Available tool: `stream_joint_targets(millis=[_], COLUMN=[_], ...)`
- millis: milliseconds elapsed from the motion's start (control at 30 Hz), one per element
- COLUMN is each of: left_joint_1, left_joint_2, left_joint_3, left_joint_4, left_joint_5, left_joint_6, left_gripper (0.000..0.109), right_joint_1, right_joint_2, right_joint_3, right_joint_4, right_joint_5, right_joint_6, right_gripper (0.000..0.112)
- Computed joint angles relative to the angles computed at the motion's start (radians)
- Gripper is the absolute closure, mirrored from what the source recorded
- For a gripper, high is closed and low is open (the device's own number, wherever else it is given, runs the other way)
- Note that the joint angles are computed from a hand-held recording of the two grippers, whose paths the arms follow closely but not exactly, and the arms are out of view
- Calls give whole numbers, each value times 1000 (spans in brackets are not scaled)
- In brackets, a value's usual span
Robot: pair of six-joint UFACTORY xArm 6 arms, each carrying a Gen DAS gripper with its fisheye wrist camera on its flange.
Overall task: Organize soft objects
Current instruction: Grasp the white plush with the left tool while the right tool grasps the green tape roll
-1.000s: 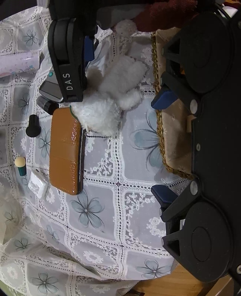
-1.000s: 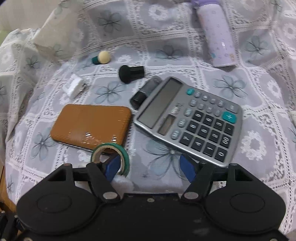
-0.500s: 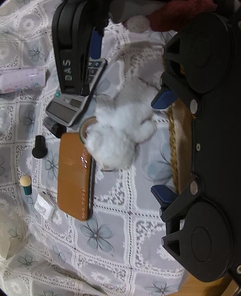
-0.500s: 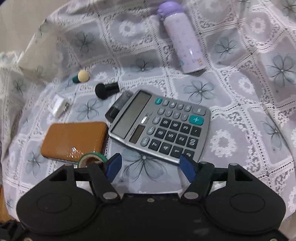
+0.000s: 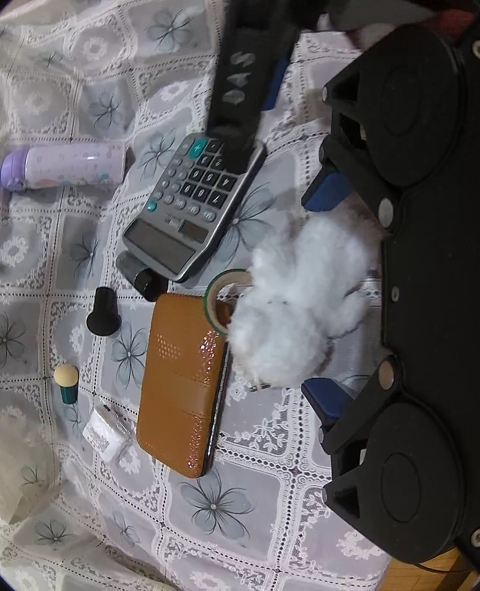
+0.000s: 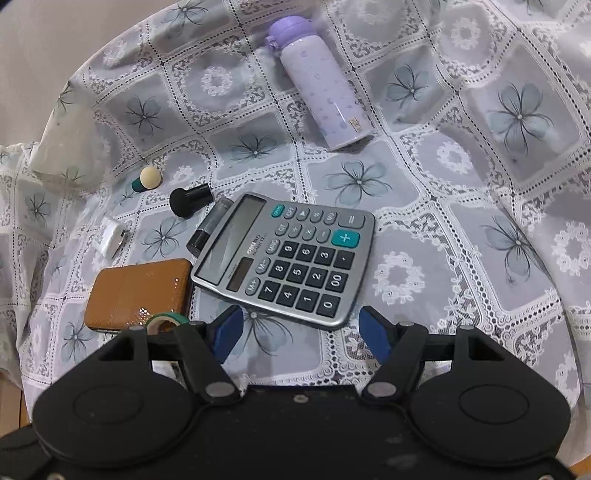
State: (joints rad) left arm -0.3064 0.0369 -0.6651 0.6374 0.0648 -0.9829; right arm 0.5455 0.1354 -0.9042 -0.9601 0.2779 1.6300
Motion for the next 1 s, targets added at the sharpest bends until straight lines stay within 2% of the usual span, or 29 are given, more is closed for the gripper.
stream_joint_targets(millis=[100,167,200,233,267,400,500,533,667,867,1000], left_joint_1=[10,8,6,2,-2,11,6,8,39,95,140], left_joint_2=[26,32,32,31,29,8,-25,-44,-114,-146,-103], left_joint_3=[-30,-32,-27,-23,-21,-2,23,31,51,51,35], left_joint_4=[49,3,-26,-63,-86,-20,-93,-78,159,347,250], left_joint_5=[7,3,-2,-4,1,-15,-4,8,72,128,111], left_joint_6=[-58,-20,7,47,75,47,119,113,-72,-209,-100], left_gripper=[15,19,29,48,48,52,52,52,52,52,52], right_joint_1=[-4,-5,-6,-6,-7,-3,3,5,18,49,80], right_joint_2=[-2,2,1,0,0,0,3,1,5,48,102], right_joint_3=[14,15,18,22,24,26,23,23,14,-29,-89], right_joint_4=[12,21,25,28,31,39,55,60,72,138,190], right_joint_5=[-13,-17,-19,-21,-24,-24,-19,-19,-15,-28,-18], right_joint_6=[-6,-10,-10,-9,-9,-13,-26,-30,-48,-145,-235], right_gripper=[43,43,43,43,43,43,43,43,43,43,43])
